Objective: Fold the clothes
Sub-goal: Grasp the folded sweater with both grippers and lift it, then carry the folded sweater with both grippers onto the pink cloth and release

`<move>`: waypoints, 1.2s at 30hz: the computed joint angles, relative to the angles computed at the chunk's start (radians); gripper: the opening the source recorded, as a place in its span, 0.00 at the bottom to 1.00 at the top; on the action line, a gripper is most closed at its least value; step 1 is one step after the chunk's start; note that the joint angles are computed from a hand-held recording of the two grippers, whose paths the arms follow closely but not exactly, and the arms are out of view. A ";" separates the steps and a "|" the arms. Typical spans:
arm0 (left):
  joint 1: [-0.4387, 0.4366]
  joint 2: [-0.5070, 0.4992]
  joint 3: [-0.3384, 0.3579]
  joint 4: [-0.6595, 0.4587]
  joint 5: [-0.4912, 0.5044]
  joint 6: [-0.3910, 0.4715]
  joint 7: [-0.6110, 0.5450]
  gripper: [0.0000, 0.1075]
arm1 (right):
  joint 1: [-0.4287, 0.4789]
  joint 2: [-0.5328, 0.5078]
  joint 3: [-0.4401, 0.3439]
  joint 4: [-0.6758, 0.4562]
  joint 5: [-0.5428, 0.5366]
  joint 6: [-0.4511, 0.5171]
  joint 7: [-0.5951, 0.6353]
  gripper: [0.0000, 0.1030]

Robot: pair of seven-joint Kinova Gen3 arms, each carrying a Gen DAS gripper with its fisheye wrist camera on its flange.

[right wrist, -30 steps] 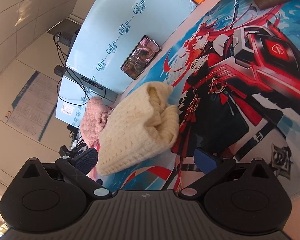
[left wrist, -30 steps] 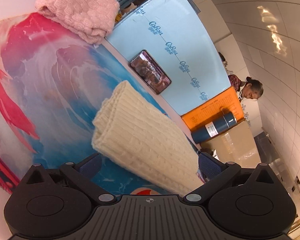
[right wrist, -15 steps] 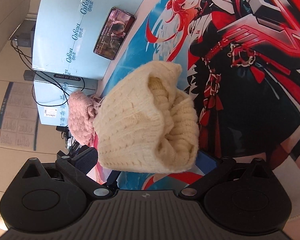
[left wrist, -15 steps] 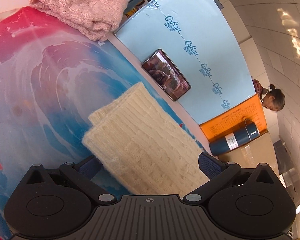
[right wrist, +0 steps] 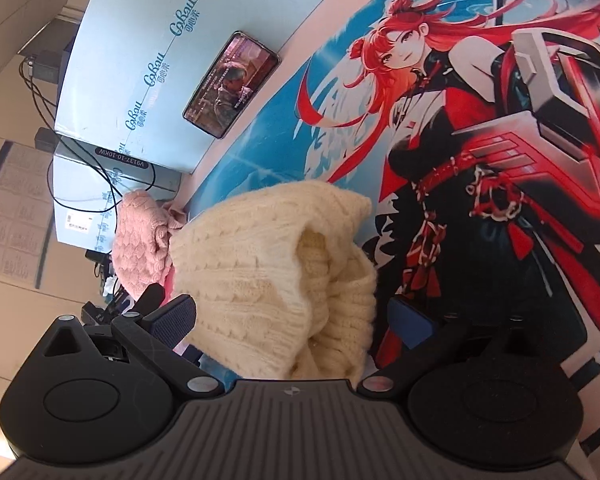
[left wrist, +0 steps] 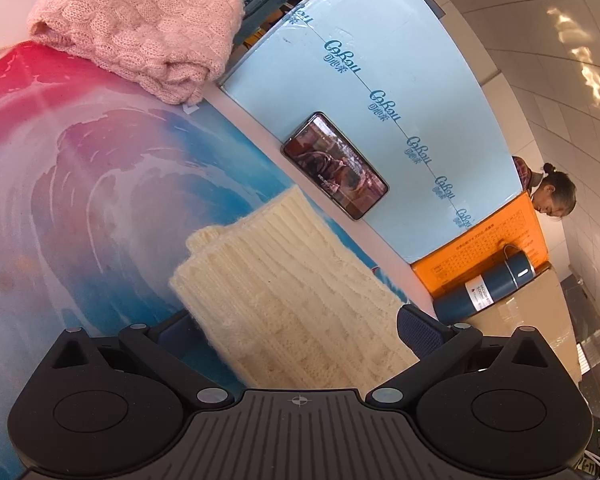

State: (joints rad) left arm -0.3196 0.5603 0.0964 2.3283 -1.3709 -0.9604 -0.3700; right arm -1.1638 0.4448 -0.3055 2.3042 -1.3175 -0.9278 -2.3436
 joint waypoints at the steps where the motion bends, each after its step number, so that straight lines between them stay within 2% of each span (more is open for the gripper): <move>1: 0.008 0.002 0.001 -0.004 0.007 0.003 -0.016 0.96 | -0.007 0.007 0.022 0.001 0.029 0.005 -0.013 1.00; 4: 0.030 0.008 0.006 -0.015 0.026 0.016 -0.064 0.96 | -0.066 0.020 0.127 -0.024 0.047 0.048 0.041 1.00; 6: 0.033 0.007 0.030 -0.024 0.035 0.044 -0.084 0.96 | -0.115 0.022 0.193 -0.059 -0.001 0.088 0.122 1.00; 7: 0.028 0.005 0.048 -0.024 0.044 0.061 -0.099 0.96 | -0.120 0.025 0.201 -0.075 -0.023 0.093 0.163 1.00; 9: 0.058 0.009 0.030 -0.005 0.105 0.047 -0.170 0.95 | -0.121 0.038 0.190 -0.104 -0.057 0.084 0.244 0.94; 11: 0.130 0.016 -0.046 0.028 0.186 -0.013 -0.251 0.95 | -0.131 0.061 0.173 -0.143 -0.118 0.051 0.325 0.79; 13: 0.164 0.015 -0.068 0.060 0.268 -0.033 -0.325 0.86 | -0.135 0.071 0.166 -0.177 -0.181 0.041 0.407 0.66; 15: 0.131 0.039 -0.018 0.076 0.326 -0.042 -0.387 0.62 | -0.132 0.070 0.162 -0.205 -0.224 0.043 0.484 0.55; 16: 0.087 0.052 0.028 0.078 0.333 -0.037 -0.402 0.59 | -0.134 0.067 0.165 -0.209 -0.226 0.045 0.506 0.49; 17: 0.056 0.058 0.056 0.085 0.345 -0.040 -0.421 0.47 | -0.135 0.063 0.164 -0.212 -0.224 0.042 0.528 0.44; 18: 0.036 0.061 0.065 0.092 0.345 -0.054 -0.427 0.41 | -0.135 0.065 0.155 -0.218 -0.221 0.025 0.554 0.43; 24: -0.078 0.083 0.059 0.136 0.306 -0.200 -0.451 0.35 | -0.134 0.070 0.143 -0.234 -0.098 -0.035 0.637 0.38; 29: -0.189 0.115 0.030 0.130 0.243 -0.354 -0.431 0.35 | -0.120 0.060 0.221 -0.269 0.042 0.023 0.704 0.38; 31: -0.216 0.125 0.016 0.116 0.233 -0.409 -0.423 0.35 | -0.117 0.066 0.259 -0.306 0.080 0.045 0.768 0.38; 33: -0.225 0.122 0.004 0.095 0.253 -0.442 -0.400 0.35 | -0.073 0.075 0.257 -0.350 0.144 0.066 0.829 0.38; 36: -0.229 0.122 -0.009 0.052 0.305 -0.492 -0.358 0.35 | 0.050 0.101 0.179 -0.434 0.233 0.087 0.927 0.38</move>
State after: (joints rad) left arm -0.5481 0.6821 0.0876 2.3806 -1.0656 -1.4526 -0.7277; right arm -1.1134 0.5456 -0.1262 1.8702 -1.0845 -0.8412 -1.4168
